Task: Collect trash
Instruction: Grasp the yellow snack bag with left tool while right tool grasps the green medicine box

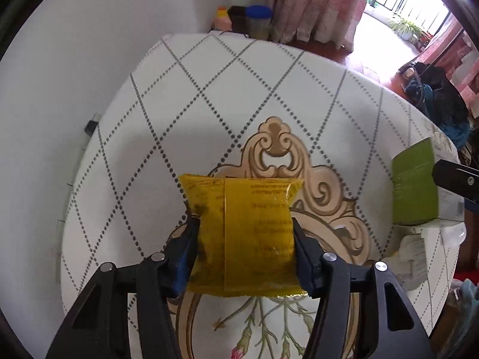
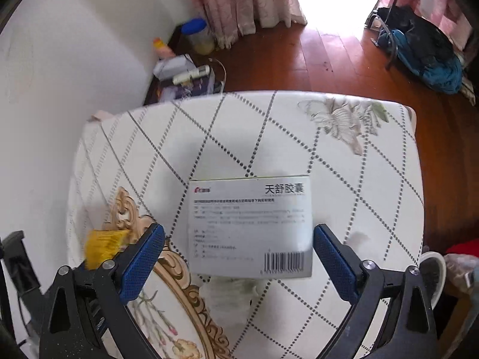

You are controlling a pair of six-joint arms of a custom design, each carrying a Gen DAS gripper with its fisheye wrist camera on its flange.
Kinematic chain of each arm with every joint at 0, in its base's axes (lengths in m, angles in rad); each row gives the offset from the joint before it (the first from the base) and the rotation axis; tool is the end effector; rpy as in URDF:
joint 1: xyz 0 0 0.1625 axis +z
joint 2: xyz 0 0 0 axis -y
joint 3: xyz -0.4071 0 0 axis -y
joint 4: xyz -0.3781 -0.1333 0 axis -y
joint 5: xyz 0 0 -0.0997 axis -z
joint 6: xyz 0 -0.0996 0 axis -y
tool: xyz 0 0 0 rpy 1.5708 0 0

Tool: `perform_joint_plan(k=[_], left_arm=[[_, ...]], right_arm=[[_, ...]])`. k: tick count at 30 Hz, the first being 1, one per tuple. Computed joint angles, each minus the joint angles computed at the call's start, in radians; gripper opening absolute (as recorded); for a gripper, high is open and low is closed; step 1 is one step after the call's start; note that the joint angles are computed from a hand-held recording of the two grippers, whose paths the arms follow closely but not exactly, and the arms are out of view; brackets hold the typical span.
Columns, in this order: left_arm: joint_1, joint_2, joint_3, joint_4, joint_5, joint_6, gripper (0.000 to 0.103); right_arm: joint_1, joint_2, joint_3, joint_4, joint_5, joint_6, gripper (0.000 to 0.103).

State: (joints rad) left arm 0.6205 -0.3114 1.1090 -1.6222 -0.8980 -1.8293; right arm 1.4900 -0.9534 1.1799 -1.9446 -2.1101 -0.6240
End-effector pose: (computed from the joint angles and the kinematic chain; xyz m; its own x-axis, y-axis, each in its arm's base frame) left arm -0.4331 -0.5496 -0.1082 -0.5493 -0.6383 -0.5393 -0.2596 0.7438 -0.6159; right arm 0.0242 -0.7196 0.3396 -0.7358 -0.4589 0.4980 -0.4314 0.8845 0.1777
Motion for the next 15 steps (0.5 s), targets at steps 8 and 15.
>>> perform_joint_plan(k=[8, 15], left_arm=[[-0.01, 0.009, -0.011, 0.034, 0.032, -0.008, 0.05], [-0.006, 0.0, 0.004, 0.024, 0.047, -0.003, 0.048]], right_arm=[[0.007, 0.041, 0.015, -0.048, -0.106, -0.007, 0.102], [0.004, 0.031, 0.065, -0.14, -0.128, -0.066, 0.09]])
